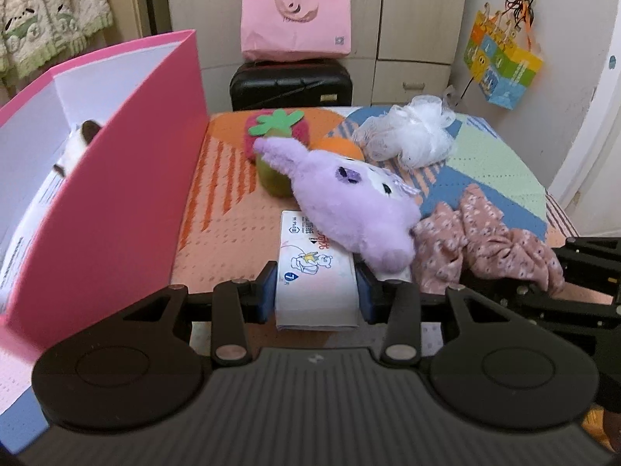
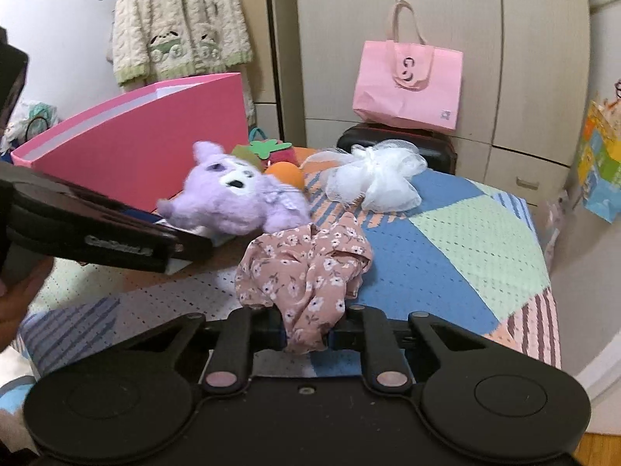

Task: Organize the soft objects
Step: 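Close the left tool on the white tissue pack while the right tool grasps the pink floral cloth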

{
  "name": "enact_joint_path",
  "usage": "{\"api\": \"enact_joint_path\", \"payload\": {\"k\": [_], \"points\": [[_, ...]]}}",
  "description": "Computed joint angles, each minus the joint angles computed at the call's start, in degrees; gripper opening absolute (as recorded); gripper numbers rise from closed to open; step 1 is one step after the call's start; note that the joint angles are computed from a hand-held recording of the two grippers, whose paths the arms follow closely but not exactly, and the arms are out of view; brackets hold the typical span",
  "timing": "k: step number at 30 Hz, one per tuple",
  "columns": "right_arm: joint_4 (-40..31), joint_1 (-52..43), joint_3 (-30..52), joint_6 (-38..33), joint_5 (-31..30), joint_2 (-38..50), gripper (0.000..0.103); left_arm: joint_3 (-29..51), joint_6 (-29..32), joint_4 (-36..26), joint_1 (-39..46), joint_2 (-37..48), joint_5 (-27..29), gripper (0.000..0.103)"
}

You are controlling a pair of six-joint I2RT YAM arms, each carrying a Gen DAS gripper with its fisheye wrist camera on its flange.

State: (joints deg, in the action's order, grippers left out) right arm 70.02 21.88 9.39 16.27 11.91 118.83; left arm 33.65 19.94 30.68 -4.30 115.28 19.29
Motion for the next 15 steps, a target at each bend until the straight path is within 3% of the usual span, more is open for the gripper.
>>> {"api": "enact_joint_path", "payload": {"k": [10, 15], "points": [[-1.93, 5.28, -4.11, 3.55, 5.98, -5.01, 0.02, 0.23, 9.2, -15.62, 5.99, -7.16, 7.67, 0.04], [-5.19, 9.0, -5.99, 6.39, 9.17, -9.72, 0.02, -0.29, 14.83, -20.47, 9.13, -9.37, 9.27, 0.04]]}}
